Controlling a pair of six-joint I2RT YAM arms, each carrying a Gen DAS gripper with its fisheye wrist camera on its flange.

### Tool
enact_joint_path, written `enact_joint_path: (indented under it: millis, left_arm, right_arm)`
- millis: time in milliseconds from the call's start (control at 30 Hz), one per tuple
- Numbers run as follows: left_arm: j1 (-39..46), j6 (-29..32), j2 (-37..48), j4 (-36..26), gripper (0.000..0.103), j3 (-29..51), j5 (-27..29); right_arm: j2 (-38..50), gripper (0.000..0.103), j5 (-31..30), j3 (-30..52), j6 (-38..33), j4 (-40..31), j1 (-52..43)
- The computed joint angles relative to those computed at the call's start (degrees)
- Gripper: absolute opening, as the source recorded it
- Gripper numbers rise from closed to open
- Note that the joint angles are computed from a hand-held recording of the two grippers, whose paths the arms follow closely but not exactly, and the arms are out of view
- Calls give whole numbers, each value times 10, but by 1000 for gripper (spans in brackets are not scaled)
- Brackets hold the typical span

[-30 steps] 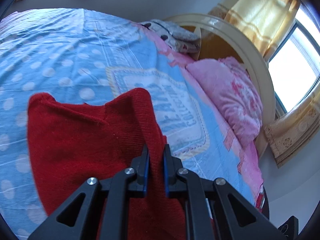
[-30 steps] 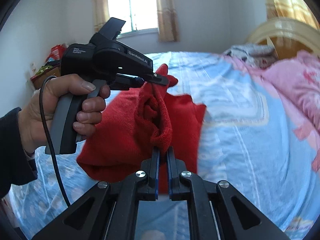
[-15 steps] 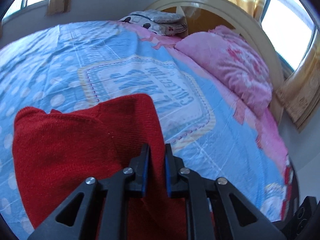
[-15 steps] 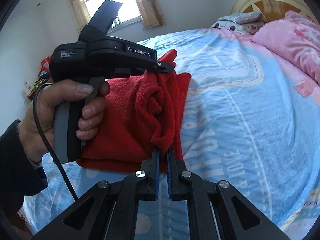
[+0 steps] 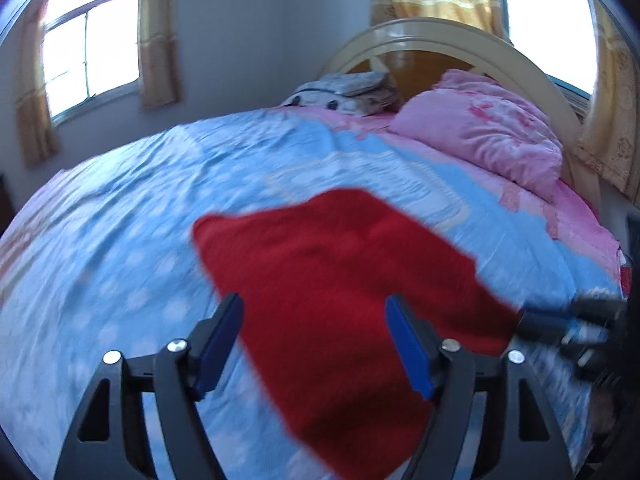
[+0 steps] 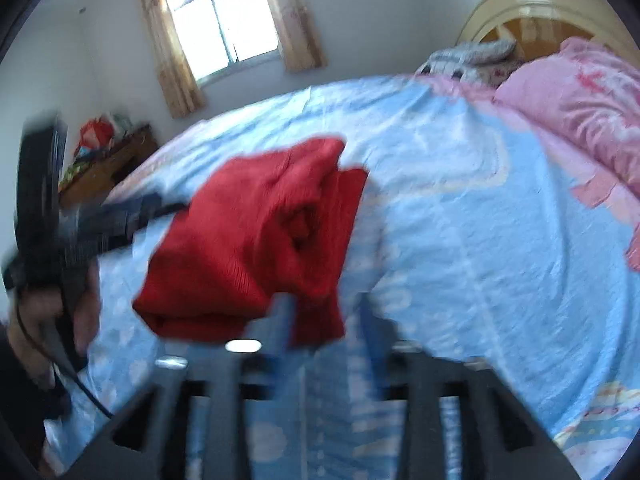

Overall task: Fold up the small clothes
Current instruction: 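Lower the fold onto the sweater and open both grippers, then pinch and straighten the folded sweater edge with the right gripper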

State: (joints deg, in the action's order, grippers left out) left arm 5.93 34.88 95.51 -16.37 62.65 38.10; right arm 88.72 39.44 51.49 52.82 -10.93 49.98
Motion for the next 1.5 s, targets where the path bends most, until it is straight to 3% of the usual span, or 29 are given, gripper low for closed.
enact_joint_path:
  millis: [167, 300, 333, 367, 400, 567, 700, 800, 867, 933, 1033, 1100, 1233, 1300, 1367, 1500]
  left_arm:
    - [23, -1, 36, -22, 78, -3, 25]
    - [18, 3, 30, -17, 78, -29, 34]
    - [17, 6, 25, -12, 79, -35, 34]
    - [18, 10, 22, -11, 81, -38, 37]
    - [20, 11, 22, -12, 84, -39, 40]
    - [41, 5, 41, -30, 91, -21, 70]
    - [32, 0, 55, -44, 96, -7, 57]
    - [18, 0, 50, -40, 100, -13, 27]
    - [12, -2, 53, -42, 101, -11, 14]
    - [13, -1, 57, -47, 101, -7, 11]
    - [13, -1, 53, -40, 102, -14, 10]
    - [14, 5, 53, -43, 102, -15, 9]
    - [13, 8, 51, -41, 103, -17, 4]
    - [13, 6, 49, -38, 103, -20, 2]
    - [12, 5, 46, -34, 103, -23, -1]
    - [11, 4, 46, -38, 103, -21, -2]
  right_arm:
    - [12, 52, -51, 54, -38, 9, -59]
    - [94, 52, -176, 144, -62, -12, -146]
    - [117, 49, -219, 163, -65, -13, -166]
    - [135, 30, -248, 176, -68, -15, -178]
    - [146, 20, -244, 185, -67, -20, -180]
    - [108, 15, -171, 128, -42, -6, -142]
    - [103, 15, -174, 101, -20, 13, -151]
    - [96, 16, -213, 91, 11, 29, -171]
    - [95, 30, -219, 89, 28, 27, -179]
    - [82, 38, -191, 89, 36, 13, -171]
    - [82, 38, -75, 140, 5, -61, -123]
    - [87, 38, -31, 169, -41, -61, -96]
    - [139, 38, -76, 244, -133, -50, -89]
    - [183, 38, -97, 297, -164, -76, -90]
    - [222, 38, -117, 341, -165, -122, -102]
    - [231, 38, -147, 315, -137, -130, -134]
